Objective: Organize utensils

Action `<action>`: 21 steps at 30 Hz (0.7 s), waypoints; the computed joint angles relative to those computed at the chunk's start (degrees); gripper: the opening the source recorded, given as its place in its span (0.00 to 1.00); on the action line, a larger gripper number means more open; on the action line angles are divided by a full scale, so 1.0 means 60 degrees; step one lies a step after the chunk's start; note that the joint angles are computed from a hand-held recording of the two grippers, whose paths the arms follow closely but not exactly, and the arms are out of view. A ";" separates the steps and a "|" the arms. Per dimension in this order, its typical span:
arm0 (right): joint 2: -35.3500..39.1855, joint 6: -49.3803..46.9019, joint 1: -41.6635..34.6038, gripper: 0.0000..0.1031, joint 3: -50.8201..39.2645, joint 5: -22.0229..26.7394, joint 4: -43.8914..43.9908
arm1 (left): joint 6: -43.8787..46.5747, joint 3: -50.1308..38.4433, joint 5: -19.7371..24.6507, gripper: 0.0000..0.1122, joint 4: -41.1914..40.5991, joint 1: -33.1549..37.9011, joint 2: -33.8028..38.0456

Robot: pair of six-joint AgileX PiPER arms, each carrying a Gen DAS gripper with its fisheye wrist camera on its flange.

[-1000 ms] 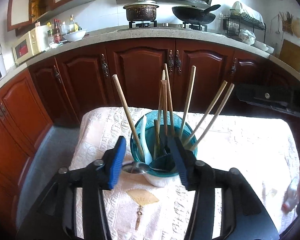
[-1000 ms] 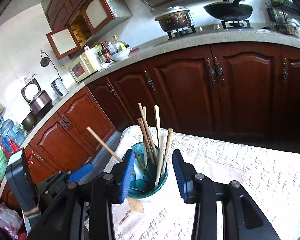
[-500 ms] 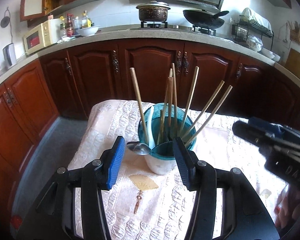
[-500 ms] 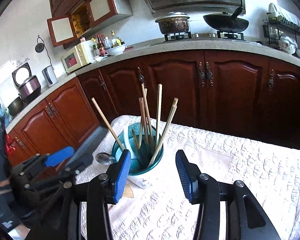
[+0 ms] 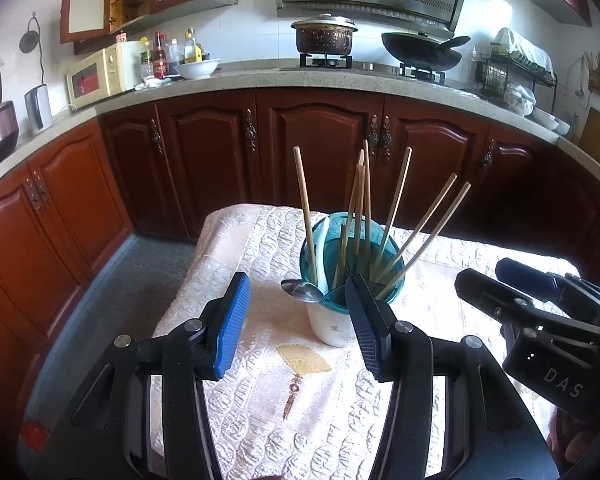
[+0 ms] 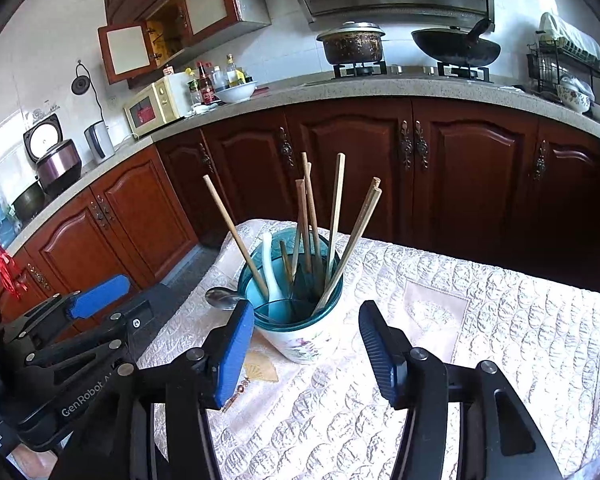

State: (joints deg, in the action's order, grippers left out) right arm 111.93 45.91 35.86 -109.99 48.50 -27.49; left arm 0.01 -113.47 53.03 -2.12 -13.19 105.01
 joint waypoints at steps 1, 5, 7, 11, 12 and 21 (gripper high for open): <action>0.0009 0.0020 0.0017 0.51 -0.0019 0.0020 -0.0026 | -0.0014 0.0043 -0.0048 0.44 0.0053 -0.0011 -0.0053; 0.0070 -0.0020 0.0000 0.51 -0.0173 0.0100 0.0011 | -0.0054 0.0171 -0.0189 0.44 0.0184 -0.0035 -0.0181; 0.0085 -0.0027 0.0011 0.51 -0.0223 0.0142 0.0024 | -0.0028 0.0168 -0.0188 0.44 0.0151 -0.0013 -0.0197; 0.0094 -0.0027 0.0033 0.51 -0.0284 0.0168 -0.0005 | -0.0111 0.0206 -0.0216 0.44 0.0222 -0.0024 -0.0249; 0.0111 -0.0028 0.0045 0.51 -0.0327 0.0200 -0.0016 | -0.0127 0.0248 -0.0233 0.44 0.0239 -0.0029 -0.0284; 0.0148 -0.0039 0.0098 0.51 -0.0377 0.0313 -0.0088 | -0.0280 0.0278 -0.0279 0.44 0.0415 -0.0101 -0.0326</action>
